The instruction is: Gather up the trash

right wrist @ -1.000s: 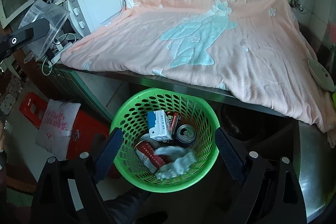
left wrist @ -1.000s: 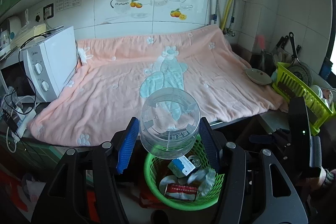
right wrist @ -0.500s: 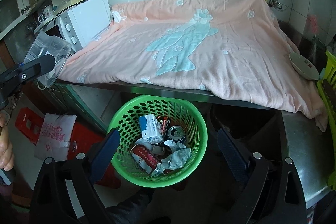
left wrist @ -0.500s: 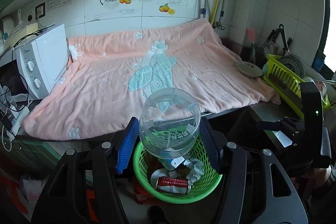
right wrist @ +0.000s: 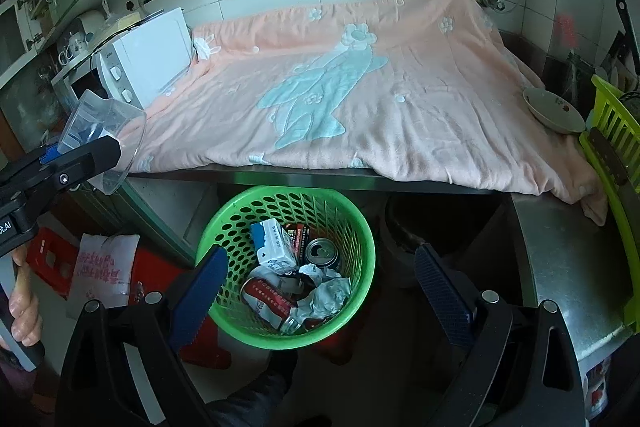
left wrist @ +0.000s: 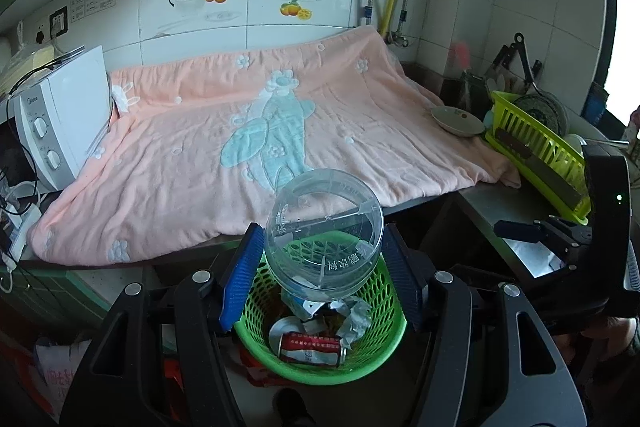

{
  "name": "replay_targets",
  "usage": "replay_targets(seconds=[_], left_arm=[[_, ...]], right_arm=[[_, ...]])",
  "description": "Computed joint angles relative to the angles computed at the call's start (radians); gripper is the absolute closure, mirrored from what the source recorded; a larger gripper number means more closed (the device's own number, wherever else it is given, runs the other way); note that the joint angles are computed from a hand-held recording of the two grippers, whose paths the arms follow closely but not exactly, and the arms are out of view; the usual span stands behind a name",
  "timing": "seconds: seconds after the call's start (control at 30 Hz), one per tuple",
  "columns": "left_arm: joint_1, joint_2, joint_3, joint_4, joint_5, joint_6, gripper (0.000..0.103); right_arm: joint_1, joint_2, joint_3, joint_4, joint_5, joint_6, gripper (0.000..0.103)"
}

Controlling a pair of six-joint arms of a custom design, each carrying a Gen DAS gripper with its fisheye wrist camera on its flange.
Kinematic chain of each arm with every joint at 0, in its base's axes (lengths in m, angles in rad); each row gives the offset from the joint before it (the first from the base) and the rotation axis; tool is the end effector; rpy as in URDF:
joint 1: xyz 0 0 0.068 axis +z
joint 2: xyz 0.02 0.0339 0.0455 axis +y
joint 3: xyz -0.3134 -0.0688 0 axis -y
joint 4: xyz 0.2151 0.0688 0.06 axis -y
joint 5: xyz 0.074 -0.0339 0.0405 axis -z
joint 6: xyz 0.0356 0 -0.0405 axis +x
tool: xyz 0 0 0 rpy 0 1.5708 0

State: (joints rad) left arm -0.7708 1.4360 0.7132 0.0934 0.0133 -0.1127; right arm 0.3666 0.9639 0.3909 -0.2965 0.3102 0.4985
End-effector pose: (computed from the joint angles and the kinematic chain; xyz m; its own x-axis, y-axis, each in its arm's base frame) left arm 0.1916 -0.1867 0.2623 -0.4988 0.3277 -0.8024 0.6524 0.7514 -0.0987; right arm 0.1198 0.0344 0.2223 -0.7017 0.2183 -0.6782 0.2027 0.9737 0.1036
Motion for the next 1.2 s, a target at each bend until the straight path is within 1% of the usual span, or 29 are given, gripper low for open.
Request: replay_targets(seconds=[0.1, 0.13, 0.23, 0.47, 0.6, 0.67, 0.8, 0.87, 0.97, 1.2], left_arm=[[-0.004, 0.009, 0.004, -0.002, 0.002, -0.005, 0.038], [-0.008, 0.010, 0.002, 0.001, -0.004, -0.009, 0.033], [-0.016, 0.015, -0.002, 0.010, -0.010, -0.012, 0.031], [-0.033, 0.015, 0.006, 0.008, -0.039, -0.025, 0.020], [-0.041, 0.005, 0.010, 0.004, -0.064, -0.030, 0.018], [-0.044, -0.002, 0.011, 0.001, -0.082, -0.034, 0.011], [-0.036, -0.018, 0.013, -0.003, -0.099, -0.035, 0.009], [-0.032, -0.026, 0.013, -0.006, -0.111, -0.040, 0.005], [-0.021, -0.036, 0.016, -0.016, -0.113, -0.043, 0.005], [-0.003, -0.062, 0.012, -0.032, -0.151, -0.019, 0.005]], right_arm=[[0.015, -0.027, 0.003, -0.027, 0.019, 0.024, 0.012], [0.022, -0.038, 0.003, -0.036, 0.024, 0.032, 0.012], [0.033, -0.057, 0.004, -0.054, 0.033, 0.044, 0.012], [0.056, -0.082, 0.016, -0.083, 0.052, 0.056, 0.012], [0.081, -0.103, 0.031, -0.106, 0.073, 0.073, 0.011], [0.093, -0.109, 0.038, -0.116, 0.084, 0.083, 0.011], [0.116, -0.118, 0.053, -0.139, 0.108, 0.099, 0.010], [0.113, -0.126, 0.058, -0.151, 0.108, 0.099, 0.010], [0.116, -0.140, 0.067, -0.169, 0.118, 0.101, 0.010], [0.130, -0.170, 0.107, -0.224, 0.151, 0.107, 0.009]])
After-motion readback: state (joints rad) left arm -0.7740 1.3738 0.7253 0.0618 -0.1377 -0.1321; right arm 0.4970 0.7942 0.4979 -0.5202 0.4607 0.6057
